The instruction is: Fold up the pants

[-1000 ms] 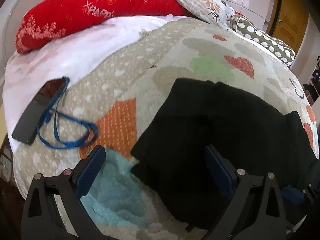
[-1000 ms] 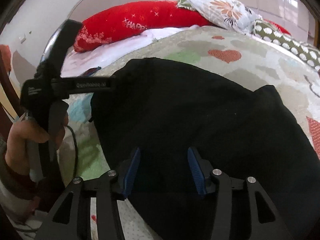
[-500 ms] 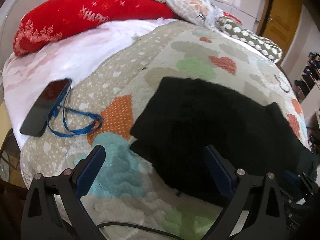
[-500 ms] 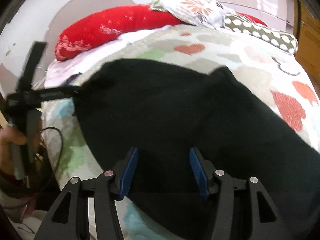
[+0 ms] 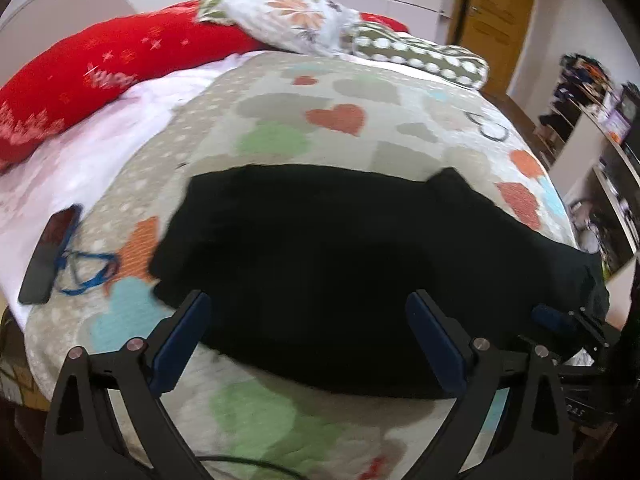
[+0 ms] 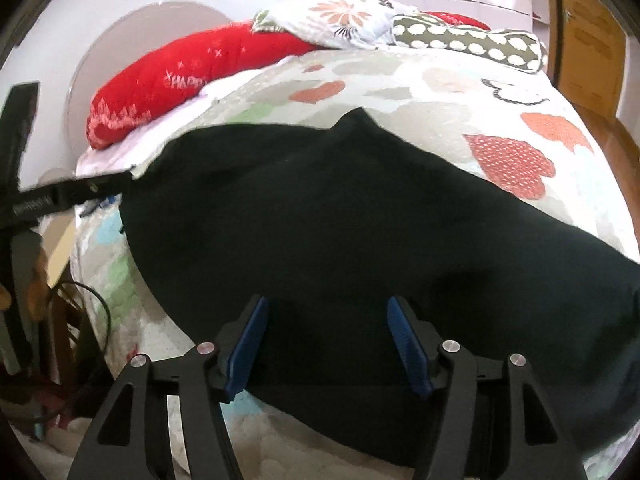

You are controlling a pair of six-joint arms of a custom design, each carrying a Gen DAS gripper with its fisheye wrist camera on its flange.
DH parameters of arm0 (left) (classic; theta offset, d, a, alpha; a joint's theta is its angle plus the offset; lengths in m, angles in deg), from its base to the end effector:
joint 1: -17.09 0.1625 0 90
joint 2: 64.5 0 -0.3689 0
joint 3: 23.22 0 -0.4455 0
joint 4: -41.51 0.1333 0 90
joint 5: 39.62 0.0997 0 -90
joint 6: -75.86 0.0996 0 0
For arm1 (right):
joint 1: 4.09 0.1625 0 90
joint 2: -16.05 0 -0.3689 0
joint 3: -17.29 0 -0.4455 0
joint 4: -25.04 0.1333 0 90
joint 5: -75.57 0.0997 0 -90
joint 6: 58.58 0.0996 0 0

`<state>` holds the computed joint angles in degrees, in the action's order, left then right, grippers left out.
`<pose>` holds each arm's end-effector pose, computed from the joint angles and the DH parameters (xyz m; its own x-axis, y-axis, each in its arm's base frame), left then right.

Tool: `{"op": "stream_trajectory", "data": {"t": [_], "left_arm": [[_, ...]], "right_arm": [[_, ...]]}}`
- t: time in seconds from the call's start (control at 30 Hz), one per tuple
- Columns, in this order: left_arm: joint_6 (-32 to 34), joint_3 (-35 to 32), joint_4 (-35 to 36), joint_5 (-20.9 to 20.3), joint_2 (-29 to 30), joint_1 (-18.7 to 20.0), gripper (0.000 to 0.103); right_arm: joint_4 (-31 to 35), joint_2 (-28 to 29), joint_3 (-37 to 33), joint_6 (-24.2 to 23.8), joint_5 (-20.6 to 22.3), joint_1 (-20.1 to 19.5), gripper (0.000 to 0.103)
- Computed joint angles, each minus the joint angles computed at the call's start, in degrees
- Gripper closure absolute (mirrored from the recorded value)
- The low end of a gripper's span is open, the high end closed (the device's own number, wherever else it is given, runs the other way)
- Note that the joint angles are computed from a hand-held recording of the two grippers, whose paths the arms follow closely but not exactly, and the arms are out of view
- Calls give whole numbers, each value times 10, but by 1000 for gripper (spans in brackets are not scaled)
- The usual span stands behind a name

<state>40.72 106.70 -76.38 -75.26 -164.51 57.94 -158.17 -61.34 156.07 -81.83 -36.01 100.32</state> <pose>-0.1773 -0.4365 0.2421 -0.7291 -0.0005 -0.6845 0.4113 0.7990 -0.4387 0.2000 -0.3899 0.1053 -0.7884 -0.3649 0.4953 -0.5689 0.7389 -0.3611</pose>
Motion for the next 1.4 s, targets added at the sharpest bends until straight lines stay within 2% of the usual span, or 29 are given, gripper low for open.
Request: {"op": "stream_trajectory", "data": {"t": [0.13,0.2,0.4,0.53,0.63,0.77,0.87,0.97,1.1,1.2,1.33,1.4], "left_arm": [[43,-12,-56,-17,46,0,4],[57,-17,-76,-23,65,2,4],[68,-22,-99,-43,97,20,4],[61,-26,-95,-60,117,37,4],[65,-22,-102,-45,125,32,3],[73,-30,-111,-67,129,29,4],[94,-43,-135,-88,144,24,4],[126,-61,-157,-91,174,13,4],[166,-87,-185,-108,217,3,4],[186,-104,-193,-120,244,-1,3],[215,-127,-189,-152,276,-2,3],[226,-143,-182,-183,290,3,4]], "right_arm": [[-4,-34,17,-4,-11,0,39],[-3,-49,25,-5,-30,-3,39],[-1,-109,61,-1,-40,-40,38],[7,-146,84,-8,-19,-71,38],[10,-158,90,-4,-26,-68,38],[32,-187,99,6,-28,-65,38],[62,-231,114,13,-26,-65,35],[81,-279,132,19,-24,-67,30],[121,-345,155,37,-17,-85,28],[132,-367,164,45,-19,-99,28],[139,-408,183,46,10,-126,28],[145,-422,188,49,18,-134,28]]}}
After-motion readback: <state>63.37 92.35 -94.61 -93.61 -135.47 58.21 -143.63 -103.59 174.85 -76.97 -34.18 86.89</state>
